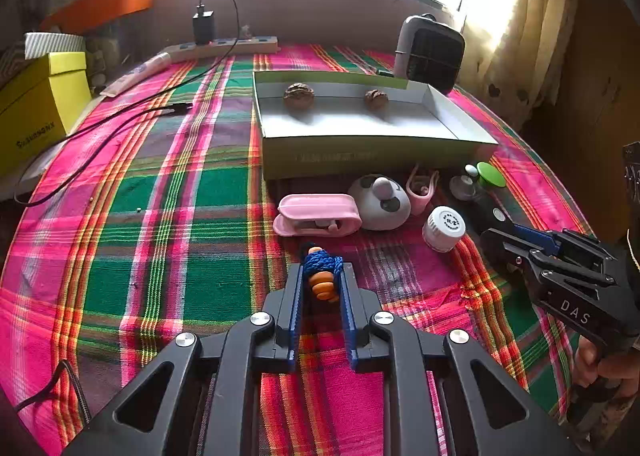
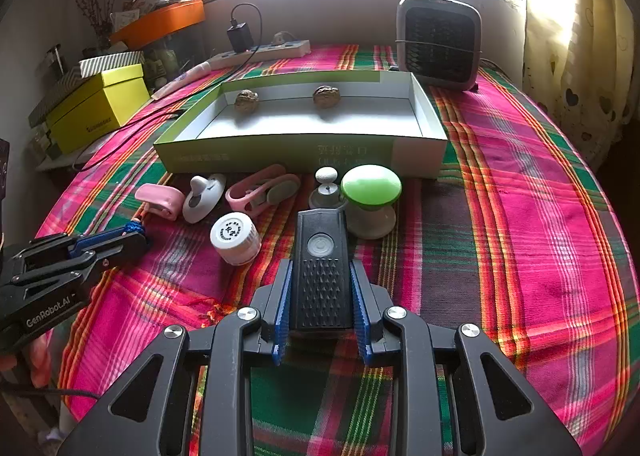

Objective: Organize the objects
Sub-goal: 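Carry the rope toy and the black grater over the tray with both grippers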

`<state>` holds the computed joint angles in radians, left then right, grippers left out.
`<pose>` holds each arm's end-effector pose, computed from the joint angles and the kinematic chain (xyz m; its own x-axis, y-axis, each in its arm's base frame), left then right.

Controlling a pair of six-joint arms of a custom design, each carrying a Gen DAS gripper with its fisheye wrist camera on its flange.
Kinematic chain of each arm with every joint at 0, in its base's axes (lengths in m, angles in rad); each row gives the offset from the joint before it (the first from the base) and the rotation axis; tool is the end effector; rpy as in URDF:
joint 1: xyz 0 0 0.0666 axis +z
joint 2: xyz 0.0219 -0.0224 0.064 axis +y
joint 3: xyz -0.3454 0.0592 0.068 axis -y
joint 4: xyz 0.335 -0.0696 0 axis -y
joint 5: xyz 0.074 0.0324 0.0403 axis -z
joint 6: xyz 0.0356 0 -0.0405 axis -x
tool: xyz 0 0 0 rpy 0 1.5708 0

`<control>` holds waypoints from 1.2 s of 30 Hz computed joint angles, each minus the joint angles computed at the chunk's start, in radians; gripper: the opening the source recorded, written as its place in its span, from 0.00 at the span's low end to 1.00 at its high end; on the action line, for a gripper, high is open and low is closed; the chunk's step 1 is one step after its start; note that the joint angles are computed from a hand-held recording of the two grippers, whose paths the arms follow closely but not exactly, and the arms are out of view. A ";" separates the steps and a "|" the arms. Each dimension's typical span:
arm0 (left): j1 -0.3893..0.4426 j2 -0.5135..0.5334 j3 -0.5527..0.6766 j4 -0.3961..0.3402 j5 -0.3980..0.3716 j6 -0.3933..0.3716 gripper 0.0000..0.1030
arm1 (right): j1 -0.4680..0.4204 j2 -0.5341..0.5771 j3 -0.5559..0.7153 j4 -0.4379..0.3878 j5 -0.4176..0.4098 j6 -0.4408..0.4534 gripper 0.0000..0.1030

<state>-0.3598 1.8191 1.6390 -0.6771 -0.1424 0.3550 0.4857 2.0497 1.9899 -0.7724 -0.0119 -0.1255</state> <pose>0.5385 -0.1976 0.3060 -0.7544 -0.0838 -0.6510 -0.0007 0.9919 -0.1269 0.5743 0.3032 0.3046 -0.7081 -0.2322 -0.6669 -0.3883 0.9168 0.0930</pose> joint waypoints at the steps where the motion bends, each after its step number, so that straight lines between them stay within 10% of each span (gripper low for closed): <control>1: 0.000 0.001 0.003 -0.001 0.000 0.001 0.15 | 0.000 0.001 0.001 0.000 -0.001 0.000 0.27; 36: -0.003 0.021 0.104 0.029 -0.043 -0.022 0.14 | -0.011 -0.007 0.047 0.029 -0.039 0.020 0.27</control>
<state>-0.3630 1.8402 1.7431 -0.6482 -0.1853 0.3325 0.4749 2.0423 2.0366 -0.7433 -0.0510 -0.1057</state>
